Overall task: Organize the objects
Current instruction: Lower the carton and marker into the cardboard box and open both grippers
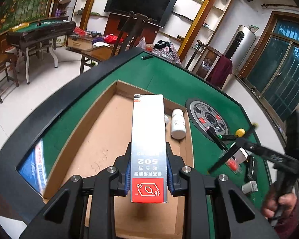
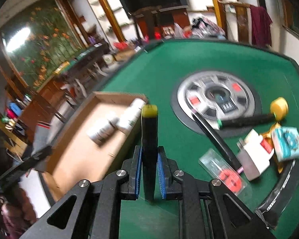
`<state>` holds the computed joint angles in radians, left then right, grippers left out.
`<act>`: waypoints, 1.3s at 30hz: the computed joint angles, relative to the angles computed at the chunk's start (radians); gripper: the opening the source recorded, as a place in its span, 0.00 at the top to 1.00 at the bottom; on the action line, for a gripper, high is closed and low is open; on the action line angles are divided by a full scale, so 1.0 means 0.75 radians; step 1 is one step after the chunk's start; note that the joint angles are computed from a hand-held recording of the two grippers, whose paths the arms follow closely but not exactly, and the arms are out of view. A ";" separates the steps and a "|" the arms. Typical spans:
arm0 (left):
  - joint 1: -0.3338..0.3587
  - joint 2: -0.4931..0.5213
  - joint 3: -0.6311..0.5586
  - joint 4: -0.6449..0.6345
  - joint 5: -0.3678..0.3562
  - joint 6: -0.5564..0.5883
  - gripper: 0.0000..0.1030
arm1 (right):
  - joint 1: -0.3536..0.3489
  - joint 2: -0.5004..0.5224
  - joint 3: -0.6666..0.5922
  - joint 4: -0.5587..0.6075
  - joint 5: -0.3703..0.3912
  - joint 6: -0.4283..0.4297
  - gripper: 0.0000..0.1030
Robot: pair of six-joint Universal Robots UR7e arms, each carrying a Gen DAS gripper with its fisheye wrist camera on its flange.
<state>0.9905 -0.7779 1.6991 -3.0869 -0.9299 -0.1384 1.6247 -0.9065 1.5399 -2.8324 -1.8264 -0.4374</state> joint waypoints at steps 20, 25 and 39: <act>0.089 0.161 -0.412 0.251 0.149 0.213 0.74 | 0.096 0.324 -0.467 0.443 0.182 0.162 0.84; 0.127 0.215 -0.515 0.351 0.131 0.200 0.74 | 0.098 0.450 -0.640 0.531 0.163 0.237 0.84; 0.176 0.289 -0.636 0.484 0.079 0.170 0.74 | 0.096 0.684 -1.015 0.719 0.006 0.330 0.82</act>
<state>1.1224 -0.5608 1.2223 -2.7236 -0.8710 -0.0113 1.6966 -0.3935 0.7787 -2.2933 -1.8217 -0.1897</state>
